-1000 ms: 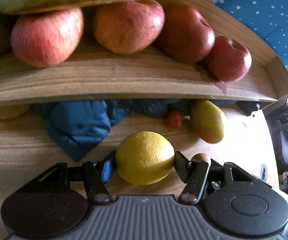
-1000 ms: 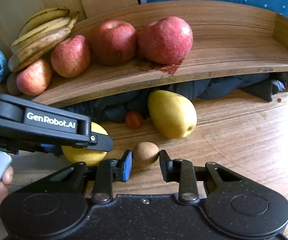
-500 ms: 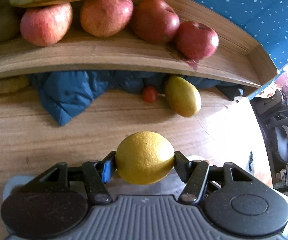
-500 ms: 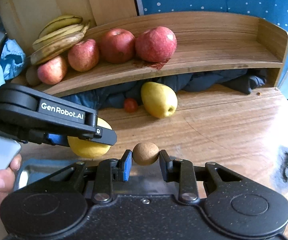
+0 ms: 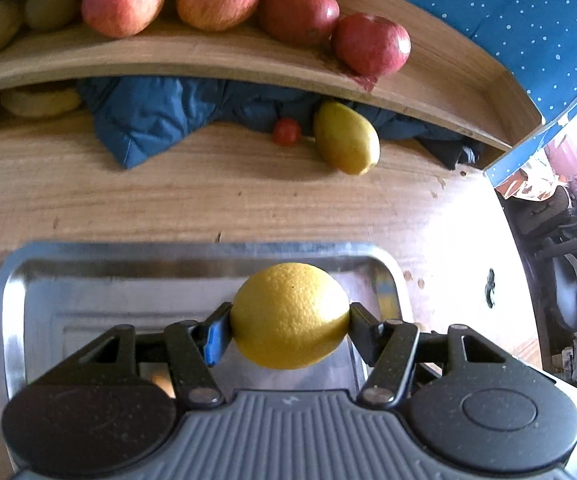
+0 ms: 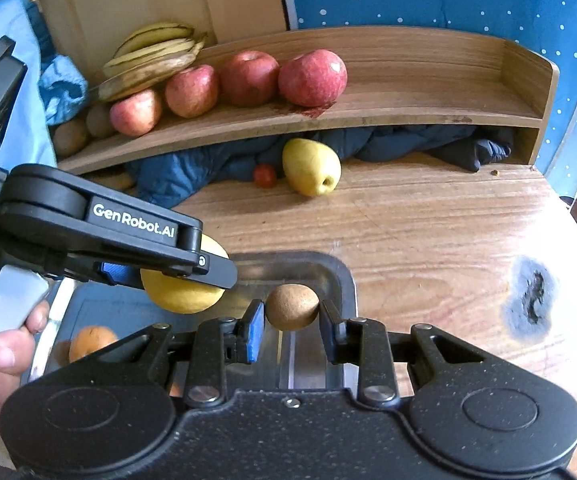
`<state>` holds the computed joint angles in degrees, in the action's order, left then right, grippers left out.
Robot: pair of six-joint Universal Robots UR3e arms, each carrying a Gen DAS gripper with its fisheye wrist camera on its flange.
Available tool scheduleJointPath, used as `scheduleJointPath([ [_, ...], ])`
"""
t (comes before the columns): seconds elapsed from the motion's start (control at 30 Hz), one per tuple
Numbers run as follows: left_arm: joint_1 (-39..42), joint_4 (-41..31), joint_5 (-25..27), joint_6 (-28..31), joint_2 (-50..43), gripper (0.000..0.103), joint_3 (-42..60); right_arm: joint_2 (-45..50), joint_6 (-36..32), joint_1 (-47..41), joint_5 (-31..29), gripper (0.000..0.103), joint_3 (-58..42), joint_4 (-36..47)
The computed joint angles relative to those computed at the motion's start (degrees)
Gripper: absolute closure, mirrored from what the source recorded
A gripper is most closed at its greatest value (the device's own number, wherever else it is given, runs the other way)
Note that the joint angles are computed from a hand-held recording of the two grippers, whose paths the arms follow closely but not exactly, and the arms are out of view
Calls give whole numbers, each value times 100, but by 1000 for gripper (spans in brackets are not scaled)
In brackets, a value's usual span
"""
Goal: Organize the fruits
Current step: 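Carry the lemon and the kiwi over the steel tray with both tools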
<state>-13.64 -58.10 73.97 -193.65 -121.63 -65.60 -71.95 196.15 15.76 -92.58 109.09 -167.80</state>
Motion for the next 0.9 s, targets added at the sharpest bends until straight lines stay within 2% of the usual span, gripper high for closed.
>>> scheduleJointPath([
  [0.3, -230, 443, 168, -293, 616, 38, -1014, -752, -253, -133, 276, 72, 1078, -304],
  [0.9, -575, 521, 314, -545, 733, 38, -1231, -1616, -726, -388, 682, 72, 2023, -164],
])
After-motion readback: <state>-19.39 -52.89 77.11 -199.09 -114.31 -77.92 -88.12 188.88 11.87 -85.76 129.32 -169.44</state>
